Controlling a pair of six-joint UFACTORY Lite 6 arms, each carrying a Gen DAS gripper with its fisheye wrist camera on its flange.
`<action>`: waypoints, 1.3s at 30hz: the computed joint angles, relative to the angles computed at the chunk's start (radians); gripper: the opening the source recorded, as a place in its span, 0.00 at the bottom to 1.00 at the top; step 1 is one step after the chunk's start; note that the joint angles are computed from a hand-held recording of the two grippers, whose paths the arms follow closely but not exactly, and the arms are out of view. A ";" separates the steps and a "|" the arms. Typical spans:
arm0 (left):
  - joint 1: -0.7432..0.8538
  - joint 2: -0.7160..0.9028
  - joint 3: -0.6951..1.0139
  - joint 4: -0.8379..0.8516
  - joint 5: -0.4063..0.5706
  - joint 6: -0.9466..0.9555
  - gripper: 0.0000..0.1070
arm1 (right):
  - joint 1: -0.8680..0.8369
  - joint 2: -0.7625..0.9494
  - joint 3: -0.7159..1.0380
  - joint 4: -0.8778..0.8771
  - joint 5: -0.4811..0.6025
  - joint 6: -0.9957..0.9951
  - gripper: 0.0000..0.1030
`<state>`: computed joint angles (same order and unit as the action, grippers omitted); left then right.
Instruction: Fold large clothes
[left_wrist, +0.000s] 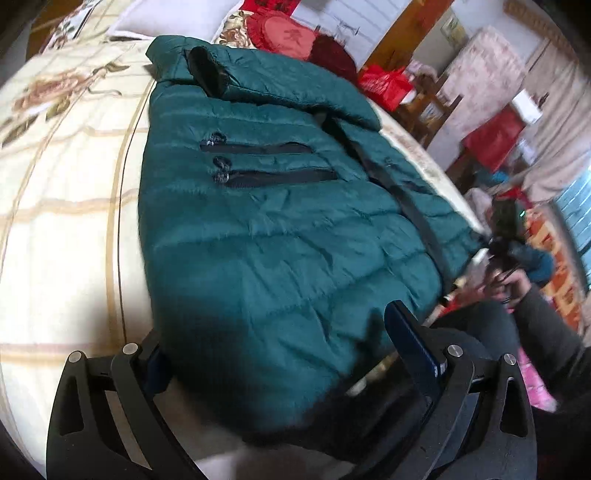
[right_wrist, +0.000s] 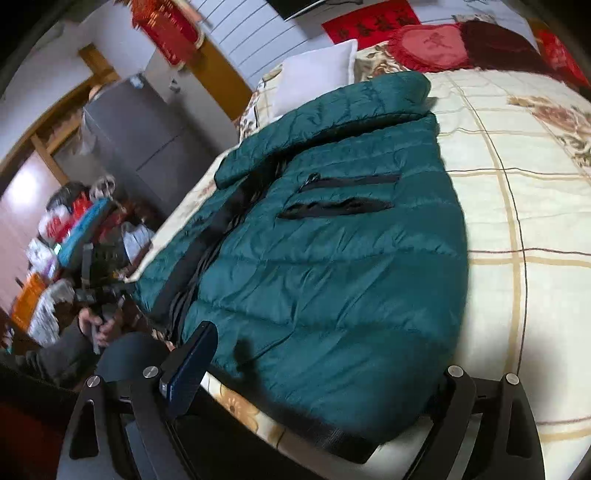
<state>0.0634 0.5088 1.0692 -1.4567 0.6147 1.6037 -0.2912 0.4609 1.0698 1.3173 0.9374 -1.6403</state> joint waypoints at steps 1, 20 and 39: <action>-0.016 0.013 0.024 -0.004 -0.012 -0.015 0.93 | 0.005 0.028 0.034 0.013 -0.001 0.029 0.89; -0.059 -0.016 -0.090 -0.534 -0.173 0.382 0.41 | 0.167 -0.091 -0.112 0.326 -0.390 -0.267 0.45; 0.051 -0.230 -0.176 -0.356 -0.102 0.067 0.11 | 0.177 -0.373 -0.242 0.212 -0.348 0.015 0.16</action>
